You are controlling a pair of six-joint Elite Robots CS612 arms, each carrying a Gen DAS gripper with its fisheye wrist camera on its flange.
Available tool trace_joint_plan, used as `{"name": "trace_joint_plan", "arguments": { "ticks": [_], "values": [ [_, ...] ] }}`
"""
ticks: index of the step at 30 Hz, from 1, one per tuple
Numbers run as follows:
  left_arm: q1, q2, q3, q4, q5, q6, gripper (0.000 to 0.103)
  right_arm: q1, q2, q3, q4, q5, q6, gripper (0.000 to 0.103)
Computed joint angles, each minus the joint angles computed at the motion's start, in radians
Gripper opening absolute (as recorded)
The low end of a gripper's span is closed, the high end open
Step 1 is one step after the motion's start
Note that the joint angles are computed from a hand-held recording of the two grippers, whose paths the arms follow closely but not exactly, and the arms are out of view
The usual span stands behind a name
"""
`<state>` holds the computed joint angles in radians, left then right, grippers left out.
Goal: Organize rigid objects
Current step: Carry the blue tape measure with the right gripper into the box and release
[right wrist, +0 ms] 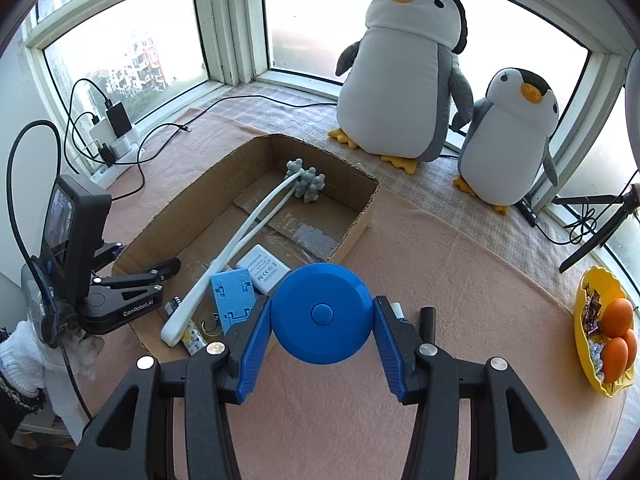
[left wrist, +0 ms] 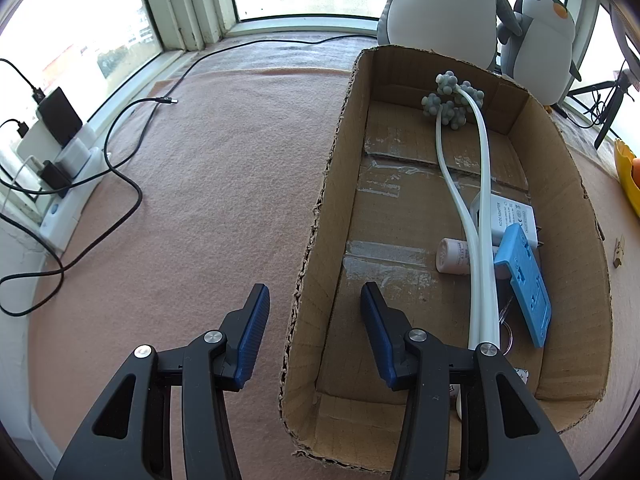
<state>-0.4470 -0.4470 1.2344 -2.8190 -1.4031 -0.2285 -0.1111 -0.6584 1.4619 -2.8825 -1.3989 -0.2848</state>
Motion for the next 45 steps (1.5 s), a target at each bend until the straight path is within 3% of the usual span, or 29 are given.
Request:
{"name": "trace_joint_plan", "arguments": {
  "ticks": [10, 29, 39, 45],
  "values": [
    [0.0, 0.0, -0.001, 0.0, -0.003, -0.003, 0.047, 0.025, 0.042, -0.083, 0.032, 0.059, 0.03, 0.046],
    [0.001, 0.002, -0.005, 0.001, -0.006, -0.006, 0.047, 0.034, 0.139, -0.243, 0.134, 0.012, 0.093, 0.046],
    [0.002, 0.002, -0.005, 0.0, -0.007, -0.006, 0.047, 0.033, 0.153, -0.26, 0.142, 0.011, 0.089, 0.047],
    [0.002, 0.003, -0.006, -0.001, -0.007, -0.004, 0.047, 0.033, 0.147, -0.256, 0.137, 0.026, 0.091, 0.054]
  ]
}}
